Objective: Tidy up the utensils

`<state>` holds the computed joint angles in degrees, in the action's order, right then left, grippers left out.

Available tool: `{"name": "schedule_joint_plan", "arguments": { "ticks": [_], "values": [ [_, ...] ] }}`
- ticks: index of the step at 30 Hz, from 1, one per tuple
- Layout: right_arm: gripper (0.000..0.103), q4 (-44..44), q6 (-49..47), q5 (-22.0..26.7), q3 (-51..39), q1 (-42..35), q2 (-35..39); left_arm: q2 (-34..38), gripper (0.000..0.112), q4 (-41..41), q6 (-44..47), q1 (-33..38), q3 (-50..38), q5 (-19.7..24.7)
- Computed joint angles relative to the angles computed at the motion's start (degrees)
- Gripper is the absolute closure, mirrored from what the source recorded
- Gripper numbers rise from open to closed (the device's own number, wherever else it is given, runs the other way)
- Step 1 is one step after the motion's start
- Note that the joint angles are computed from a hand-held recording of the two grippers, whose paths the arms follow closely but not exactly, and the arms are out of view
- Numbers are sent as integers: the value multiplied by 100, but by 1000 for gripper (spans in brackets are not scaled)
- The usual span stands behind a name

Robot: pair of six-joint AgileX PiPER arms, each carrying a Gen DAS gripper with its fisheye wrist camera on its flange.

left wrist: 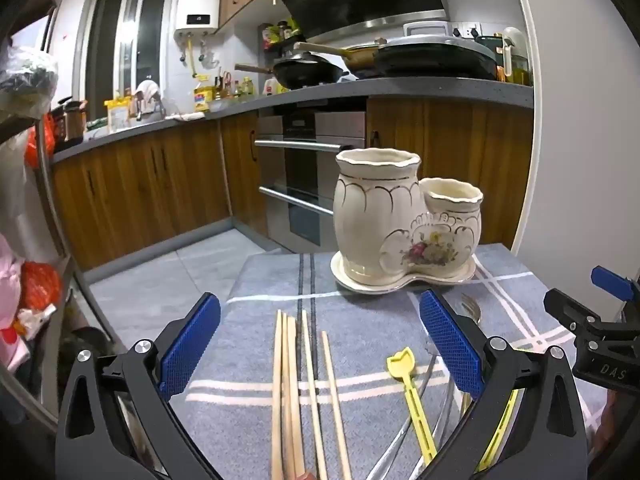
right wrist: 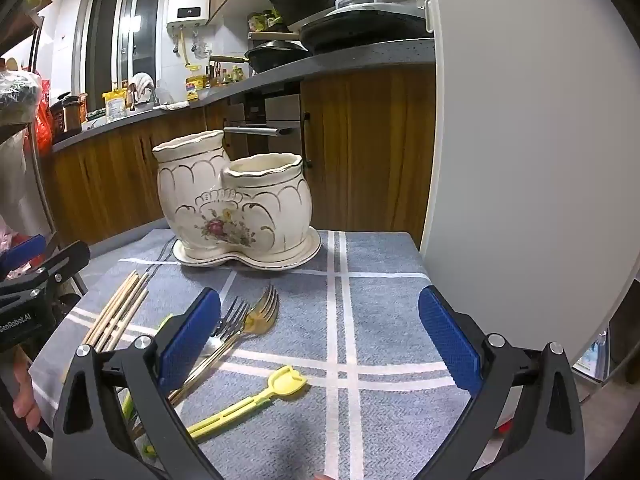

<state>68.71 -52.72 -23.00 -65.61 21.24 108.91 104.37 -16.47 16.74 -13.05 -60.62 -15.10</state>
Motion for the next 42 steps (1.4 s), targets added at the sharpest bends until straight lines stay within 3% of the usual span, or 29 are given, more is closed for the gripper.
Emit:
{"name": "schedule_joint_plan", "arguments": {
  "ticks": [9, 13, 17, 42],
  "values": [
    [5, 99, -75, -7, -26, 44, 49, -129, 13, 493, -515, 127, 171, -60],
    [5, 383, -390, -28, -100, 99, 64, 52, 13, -278, 301, -78, 32, -89],
    [5, 220, -267, 71, -106, 29, 83, 43, 13, -359, 361, -93, 33, -66],
    [5, 358, -388, 53, -150, 91, 163, 52, 13, -169, 188, 12, 5, 2]
  ]
}}
